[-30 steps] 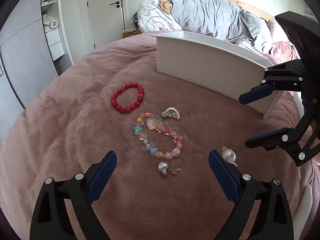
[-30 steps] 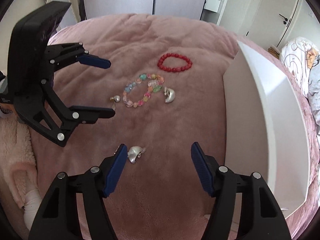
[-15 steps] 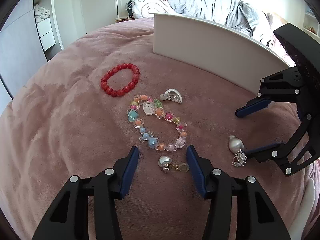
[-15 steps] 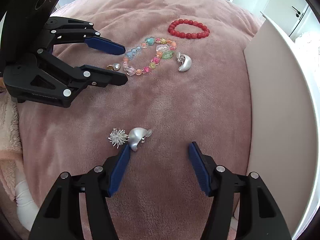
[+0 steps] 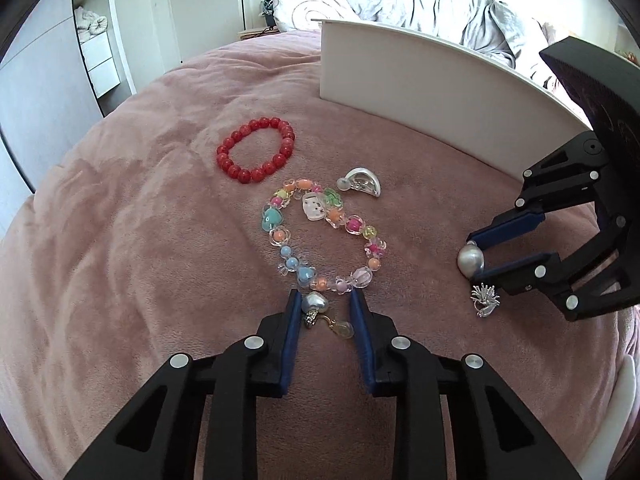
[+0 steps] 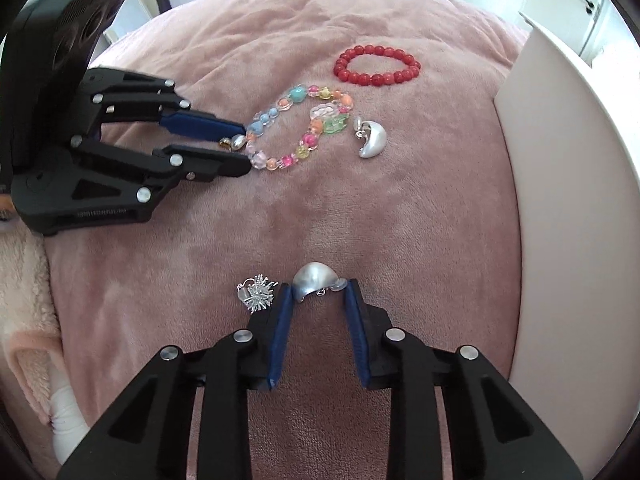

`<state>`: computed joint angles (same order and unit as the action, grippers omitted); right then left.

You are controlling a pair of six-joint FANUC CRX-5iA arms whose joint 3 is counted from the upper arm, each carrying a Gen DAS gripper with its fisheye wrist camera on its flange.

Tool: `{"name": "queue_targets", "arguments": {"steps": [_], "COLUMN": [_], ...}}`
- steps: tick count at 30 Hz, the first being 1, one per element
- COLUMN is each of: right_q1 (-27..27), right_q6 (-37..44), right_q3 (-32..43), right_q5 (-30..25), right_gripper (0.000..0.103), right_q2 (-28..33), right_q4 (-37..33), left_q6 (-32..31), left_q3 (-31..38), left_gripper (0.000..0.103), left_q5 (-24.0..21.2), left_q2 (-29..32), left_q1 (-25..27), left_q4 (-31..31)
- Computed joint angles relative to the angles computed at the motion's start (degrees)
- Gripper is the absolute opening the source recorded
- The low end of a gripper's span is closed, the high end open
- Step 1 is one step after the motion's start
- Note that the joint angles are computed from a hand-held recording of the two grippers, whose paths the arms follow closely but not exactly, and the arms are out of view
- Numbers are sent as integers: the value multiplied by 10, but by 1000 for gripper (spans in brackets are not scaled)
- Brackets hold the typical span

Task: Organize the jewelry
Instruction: 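Grasp silver heart pendant with right tool while left tool grasps small silver charm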

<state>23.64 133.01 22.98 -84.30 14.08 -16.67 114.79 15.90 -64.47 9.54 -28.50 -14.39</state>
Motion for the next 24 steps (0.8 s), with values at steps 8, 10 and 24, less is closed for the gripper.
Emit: {"name": "queue_targets", "arguments": {"steps": [8,10,24], "right_q1": [-20,-25,-91], "right_q6": [10,17,29], "right_q3": [13,15,68], "right_q5": [-13,-13,-21], "right_gripper": [27,27,27], "right_q2": [-4,-6,-40], "right_q4": [-24,-32,-136], "left_q6": [33,38,64], "left_q3": [2,5,44], "left_gripper": [17,17,17], "left_q5": [-14,-20,-64], "left_q2": [-9,-10,-13], "left_q1": [-7,-13,-44], "left_q4": [-14,-24,-69]}}
